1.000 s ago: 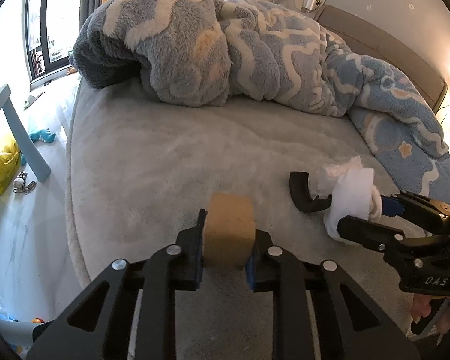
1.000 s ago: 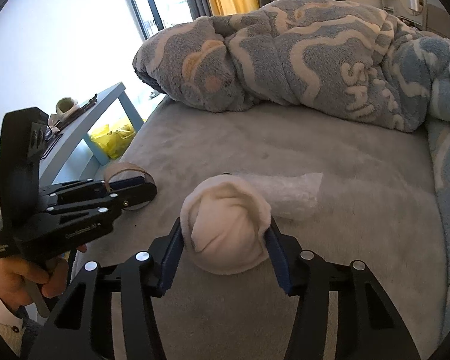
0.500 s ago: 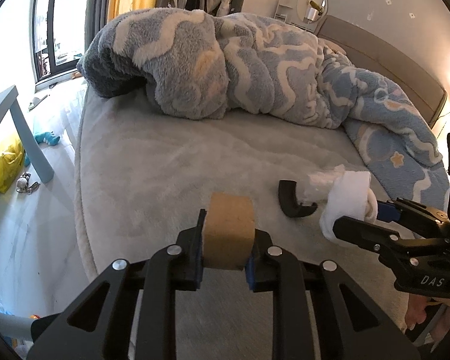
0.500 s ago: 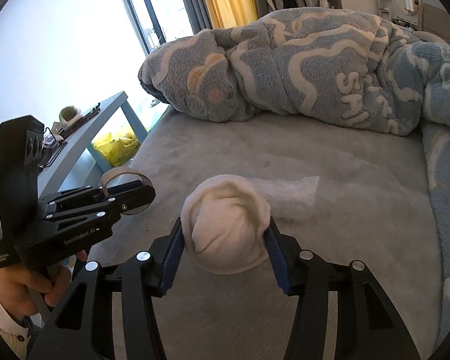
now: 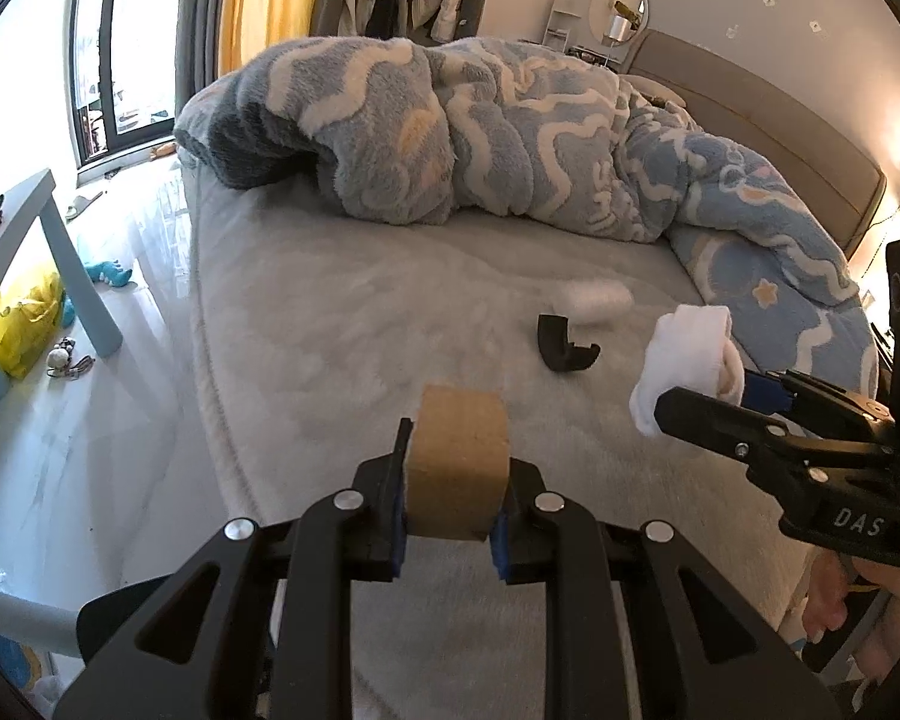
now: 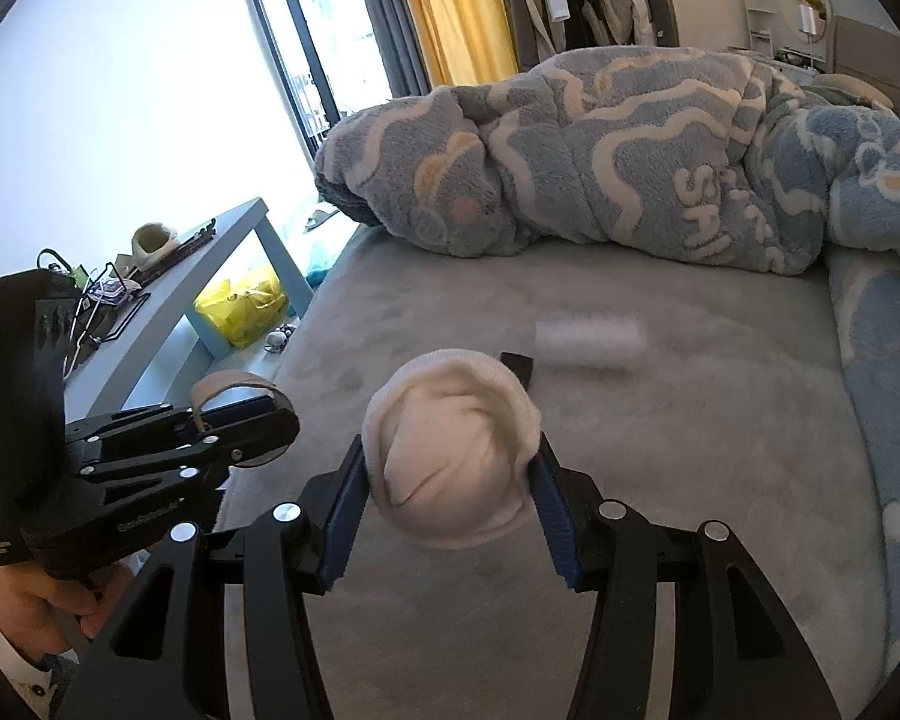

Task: Collect trash
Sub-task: 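Carry the tape roll toward the bin with the left tool while the right tool carries the sock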

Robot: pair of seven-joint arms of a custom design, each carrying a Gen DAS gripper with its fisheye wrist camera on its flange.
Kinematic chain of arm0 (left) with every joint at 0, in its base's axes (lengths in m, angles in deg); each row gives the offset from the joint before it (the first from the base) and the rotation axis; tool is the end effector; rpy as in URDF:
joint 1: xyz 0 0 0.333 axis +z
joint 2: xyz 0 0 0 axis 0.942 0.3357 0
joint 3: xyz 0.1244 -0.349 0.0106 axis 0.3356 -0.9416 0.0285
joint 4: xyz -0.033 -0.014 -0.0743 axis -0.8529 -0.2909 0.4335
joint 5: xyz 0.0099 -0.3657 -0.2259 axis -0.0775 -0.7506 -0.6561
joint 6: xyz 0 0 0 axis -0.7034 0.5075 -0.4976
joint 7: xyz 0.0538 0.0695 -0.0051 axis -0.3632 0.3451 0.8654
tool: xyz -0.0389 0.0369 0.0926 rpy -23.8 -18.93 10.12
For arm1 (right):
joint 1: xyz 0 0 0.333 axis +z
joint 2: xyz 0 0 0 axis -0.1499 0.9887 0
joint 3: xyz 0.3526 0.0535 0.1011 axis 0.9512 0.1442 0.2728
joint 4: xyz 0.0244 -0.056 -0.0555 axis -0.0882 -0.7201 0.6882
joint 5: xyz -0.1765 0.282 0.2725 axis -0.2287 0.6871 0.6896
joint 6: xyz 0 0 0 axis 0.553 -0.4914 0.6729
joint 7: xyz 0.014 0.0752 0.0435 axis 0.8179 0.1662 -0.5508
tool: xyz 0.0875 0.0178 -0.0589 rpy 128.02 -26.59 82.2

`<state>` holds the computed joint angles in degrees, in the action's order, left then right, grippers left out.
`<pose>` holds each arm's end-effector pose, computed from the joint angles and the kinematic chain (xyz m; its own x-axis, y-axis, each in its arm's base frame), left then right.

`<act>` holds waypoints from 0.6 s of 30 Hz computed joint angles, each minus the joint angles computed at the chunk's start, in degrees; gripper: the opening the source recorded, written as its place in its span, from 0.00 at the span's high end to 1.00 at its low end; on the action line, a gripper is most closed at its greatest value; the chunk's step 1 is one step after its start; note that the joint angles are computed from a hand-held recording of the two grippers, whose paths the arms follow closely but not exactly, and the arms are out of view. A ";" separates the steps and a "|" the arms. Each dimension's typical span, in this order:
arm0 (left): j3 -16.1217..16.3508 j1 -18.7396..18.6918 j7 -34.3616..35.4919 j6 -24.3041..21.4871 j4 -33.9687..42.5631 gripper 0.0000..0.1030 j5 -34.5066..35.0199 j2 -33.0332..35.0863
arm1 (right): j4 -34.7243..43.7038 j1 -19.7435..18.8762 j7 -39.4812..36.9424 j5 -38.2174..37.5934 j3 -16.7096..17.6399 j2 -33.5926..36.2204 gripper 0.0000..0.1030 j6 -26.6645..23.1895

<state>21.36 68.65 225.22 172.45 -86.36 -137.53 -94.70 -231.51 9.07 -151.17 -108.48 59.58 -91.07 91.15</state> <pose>0.5226 -0.0670 0.4210 -0.8078 -0.5593 0.1859 -0.5185 0.5243 -0.6754 0.3800 0.2723 0.4320 -0.3128 -0.9178 -0.2446 -0.5869 0.3892 -0.7100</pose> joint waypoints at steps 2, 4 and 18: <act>0.49 0.42 0.71 -0.16 -0.45 0.78 0.05 -0.67 | 0.40 0.41 0.35 0.34 0.56 0.19 0.49 -0.79; 0.94 0.77 1.48 -0.32 -0.95 0.78 0.00 -1.30 | 0.79 0.86 0.61 0.50 0.88 0.49 0.49 -1.30; 3.72 4.46 3.98 -2.63 -1.67 0.78 2.46 -2.19 | 5.26 5.85 1.76 0.60 1.76 5.24 0.49 -5.61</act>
